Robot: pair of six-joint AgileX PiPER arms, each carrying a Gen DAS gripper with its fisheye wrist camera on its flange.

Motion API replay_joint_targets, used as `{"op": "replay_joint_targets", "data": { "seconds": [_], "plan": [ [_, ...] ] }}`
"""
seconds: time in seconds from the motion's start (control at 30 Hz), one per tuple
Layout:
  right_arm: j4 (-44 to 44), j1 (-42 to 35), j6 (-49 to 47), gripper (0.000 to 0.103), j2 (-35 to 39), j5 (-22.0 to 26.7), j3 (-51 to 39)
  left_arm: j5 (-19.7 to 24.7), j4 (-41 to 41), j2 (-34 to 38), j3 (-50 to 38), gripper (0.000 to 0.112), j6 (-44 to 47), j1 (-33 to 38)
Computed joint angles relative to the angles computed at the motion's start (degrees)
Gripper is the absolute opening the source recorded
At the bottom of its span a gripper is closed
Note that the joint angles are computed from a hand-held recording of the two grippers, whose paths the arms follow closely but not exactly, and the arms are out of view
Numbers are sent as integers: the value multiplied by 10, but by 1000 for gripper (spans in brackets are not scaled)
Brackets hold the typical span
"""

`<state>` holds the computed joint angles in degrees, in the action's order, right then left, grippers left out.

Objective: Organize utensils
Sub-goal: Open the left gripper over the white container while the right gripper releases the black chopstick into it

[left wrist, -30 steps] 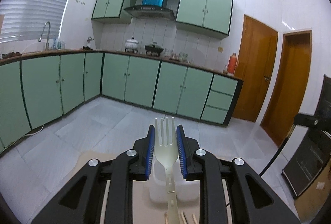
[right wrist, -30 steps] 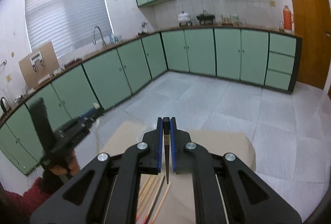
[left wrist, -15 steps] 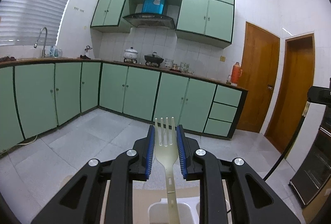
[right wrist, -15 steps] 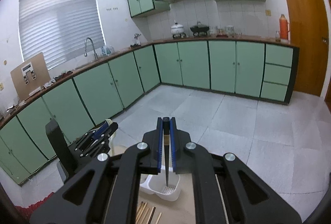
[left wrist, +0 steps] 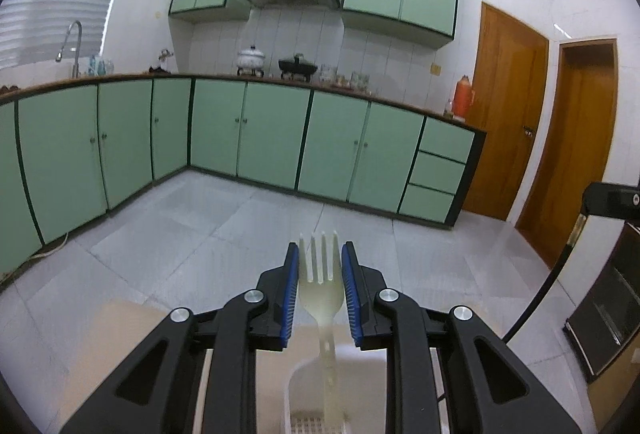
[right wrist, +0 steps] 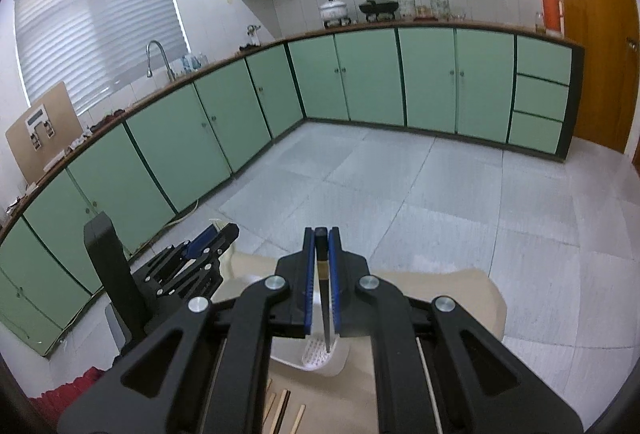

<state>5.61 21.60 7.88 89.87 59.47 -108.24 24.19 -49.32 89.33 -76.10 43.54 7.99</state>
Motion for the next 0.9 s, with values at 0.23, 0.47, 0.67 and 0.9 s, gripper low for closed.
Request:
{"op": "replay_joint_targets", "data": {
  "seconds": [0.23,0.47,0.67,0.9],
  "plan": [
    [-48,34,43,31,-51,-40,85,23,-1,-49,39,49,-8,24],
    [-138,75,123,58,-143,-73,186,70,41,-154,97,62,-42,60],
    [-248,151,248,69,-237,-74,306,139,69,-254,171,65,-57,106],
    [-445,356,480,76,-314,5,442,235,101,-372,285,66,-2,171]
  ]
}}
